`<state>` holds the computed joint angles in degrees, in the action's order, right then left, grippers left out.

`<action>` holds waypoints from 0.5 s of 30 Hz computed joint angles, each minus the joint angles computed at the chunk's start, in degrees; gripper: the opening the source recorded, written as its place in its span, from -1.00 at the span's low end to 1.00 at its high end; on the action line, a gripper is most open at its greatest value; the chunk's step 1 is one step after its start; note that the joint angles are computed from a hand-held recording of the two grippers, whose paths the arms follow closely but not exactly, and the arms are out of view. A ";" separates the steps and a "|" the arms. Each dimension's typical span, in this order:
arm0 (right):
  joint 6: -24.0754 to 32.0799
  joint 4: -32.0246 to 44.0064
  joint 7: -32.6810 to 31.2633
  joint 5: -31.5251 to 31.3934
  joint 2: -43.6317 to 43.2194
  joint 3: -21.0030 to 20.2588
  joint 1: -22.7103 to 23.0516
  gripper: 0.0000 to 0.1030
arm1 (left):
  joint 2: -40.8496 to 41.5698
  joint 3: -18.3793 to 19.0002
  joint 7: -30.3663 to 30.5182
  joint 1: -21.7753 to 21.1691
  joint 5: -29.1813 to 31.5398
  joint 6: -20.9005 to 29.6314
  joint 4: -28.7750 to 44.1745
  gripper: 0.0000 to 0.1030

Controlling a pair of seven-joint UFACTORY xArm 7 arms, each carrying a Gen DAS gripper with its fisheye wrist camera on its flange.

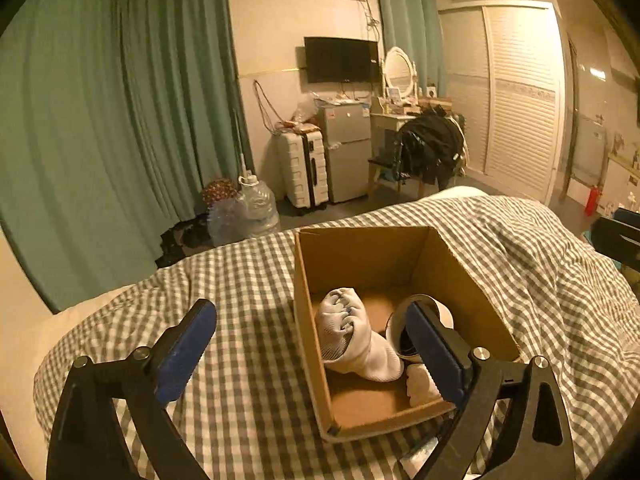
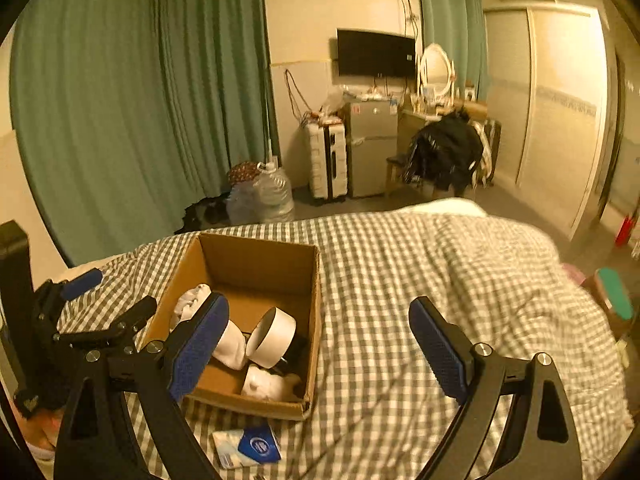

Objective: Organize objects
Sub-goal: 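Open both tools to release the sock and tape roll into the box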

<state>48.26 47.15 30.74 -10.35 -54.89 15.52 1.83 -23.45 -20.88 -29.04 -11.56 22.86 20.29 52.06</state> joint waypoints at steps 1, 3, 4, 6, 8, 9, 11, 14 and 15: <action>0.44 0.38 -0.05 -0.20 -0.35 0.26 0.00 0.78 | -1.01 0.23 -0.02 -0.33 -0.27 -0.01 -0.74 0.91; 2.00 0.97 0.05 -0.32 -1.82 1.12 0.28 0.78 | -2.34 1.09 0.96 -1.26 -1.38 0.12 -1.72 0.91; 2.96 1.01 0.15 -0.21 -2.69 1.51 0.54 0.78 | -3.53 1.40 1.43 -1.86 -2.10 0.23 -2.74 0.91; 4.70 1.70 0.36 -0.11 -3.30 2.36 0.70 0.78 | -5.00 1.71 2.30 -2.57 -3.40 0.68 -3.83 0.91; 6.01 1.58 0.32 -0.10 -3.98 2.86 1.02 0.78 | -6.37 1.78 3.08 -3.30 -4.76 0.82 -5.03 0.92; 6.87 1.34 0.31 0.07 -4.48 3.23 1.42 0.78 | -7.14 1.63 3.27 -3.53 -5.30 1.01 -5.63 0.92; 8.20 0.44 0.09 0.85 -5.54 3.48 2.80 0.78 | -9.15 0.76 2.90 -3.22 -5.71 1.48 -7.44 0.93; 9.96 -1.71 0.67 2.41 -7.32 3.70 4.53 0.78 | -10.23 0.03 2.75 -3.33 -6.64 2.94 -8.40 0.93; 10.29 -2.51 0.71 2.64 -7.65 3.76 4.91 0.78 | -10.47 0.46 3.39 -4.34 -7.44 3.30 -9.05 0.93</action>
